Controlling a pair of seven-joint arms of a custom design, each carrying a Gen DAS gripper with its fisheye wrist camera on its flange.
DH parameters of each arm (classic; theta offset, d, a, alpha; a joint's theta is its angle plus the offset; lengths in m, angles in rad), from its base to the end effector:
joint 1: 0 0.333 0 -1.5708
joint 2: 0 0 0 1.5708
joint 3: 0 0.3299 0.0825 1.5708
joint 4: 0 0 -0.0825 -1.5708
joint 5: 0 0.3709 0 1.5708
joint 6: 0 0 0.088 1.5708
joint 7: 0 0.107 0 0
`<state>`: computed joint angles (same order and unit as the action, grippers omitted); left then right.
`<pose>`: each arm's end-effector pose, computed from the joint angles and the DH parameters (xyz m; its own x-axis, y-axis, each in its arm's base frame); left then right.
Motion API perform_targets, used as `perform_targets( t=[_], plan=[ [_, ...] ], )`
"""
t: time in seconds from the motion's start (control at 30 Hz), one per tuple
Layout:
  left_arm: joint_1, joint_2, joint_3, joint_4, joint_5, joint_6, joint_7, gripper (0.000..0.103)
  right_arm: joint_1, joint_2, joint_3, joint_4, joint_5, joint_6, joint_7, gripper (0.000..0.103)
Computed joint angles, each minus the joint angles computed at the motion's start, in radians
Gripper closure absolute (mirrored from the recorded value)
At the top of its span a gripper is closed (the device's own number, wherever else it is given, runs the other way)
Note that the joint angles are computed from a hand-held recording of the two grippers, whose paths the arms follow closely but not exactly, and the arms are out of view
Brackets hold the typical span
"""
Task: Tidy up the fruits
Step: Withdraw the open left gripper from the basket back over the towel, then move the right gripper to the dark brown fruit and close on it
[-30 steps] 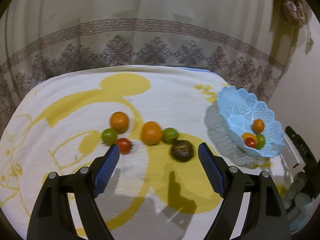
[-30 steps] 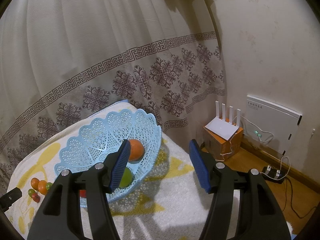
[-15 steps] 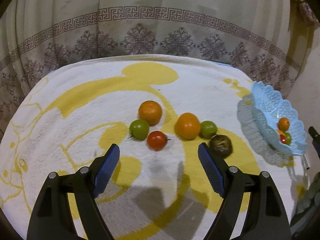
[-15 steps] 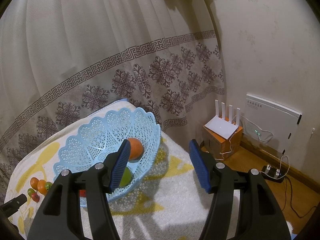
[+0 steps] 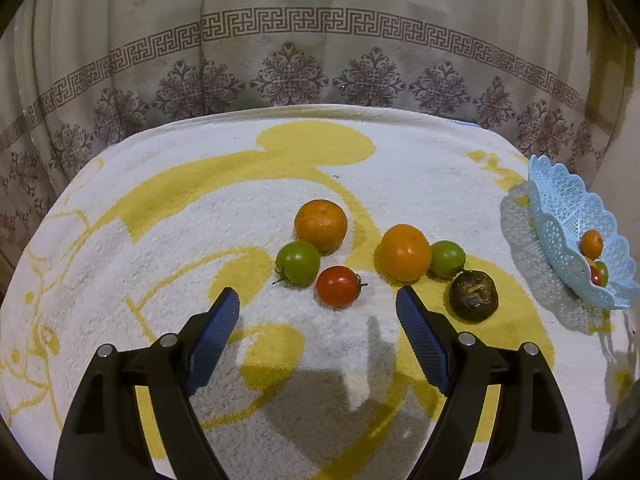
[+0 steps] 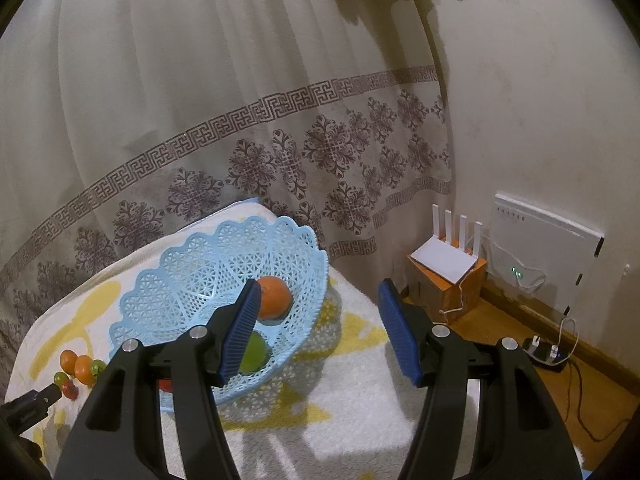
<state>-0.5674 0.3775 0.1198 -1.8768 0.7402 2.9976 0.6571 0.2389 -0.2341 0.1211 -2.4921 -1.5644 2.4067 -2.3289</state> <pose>0.5727 -0.3383 0.4046 -0.2586 -0.9659 0.0147 -0.6794 0.1710 -0.7135 0.4230 0.1531 0.4131 -0.5889 -0.7667 -0.2558 -0.2367 0.4661 -0.8525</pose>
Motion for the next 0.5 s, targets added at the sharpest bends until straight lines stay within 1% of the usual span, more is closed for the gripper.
perform_targets(
  t=[0.13,0.23,0.3,0.37,0.4,0.43,0.5],
  plan=[
    [-0.032,-0.003,0.038,0.000,0.059,0.011,-0.045,0.023,0.024,0.000,0.029,0.025,0.000,-0.038,-0.049,0.040],
    [-0.039,-0.005,0.050,0.001,0.104,0.018,-0.081,0.023,0.047,0.009,0.034,0.057,-0.040,0.017,-0.076,0.040],
    [-0.028,-0.007,0.044,-0.003,0.116,0.028,-0.095,0.023,0.057,0.026,0.031,0.083,-0.064,0.060,-0.096,0.039],
    [-0.020,-0.009,0.042,-0.006,0.123,0.035,-0.105,0.023,0.068,0.053,0.031,0.116,-0.087,0.103,-0.121,0.038],
    [-0.016,-0.009,0.040,-0.008,0.123,0.038,-0.107,0.023,0.073,0.069,0.029,0.135,-0.094,0.123,-0.134,0.035],
    [-0.014,-0.011,0.040,-0.011,0.125,0.041,-0.110,0.023,0.078,0.086,0.030,0.154,-0.096,0.133,-0.147,0.034],
    [-0.014,-0.014,0.047,-0.016,0.134,0.045,-0.123,0.023,0.091,0.127,0.030,0.196,-0.095,0.153,-0.189,0.034]
  ],
)
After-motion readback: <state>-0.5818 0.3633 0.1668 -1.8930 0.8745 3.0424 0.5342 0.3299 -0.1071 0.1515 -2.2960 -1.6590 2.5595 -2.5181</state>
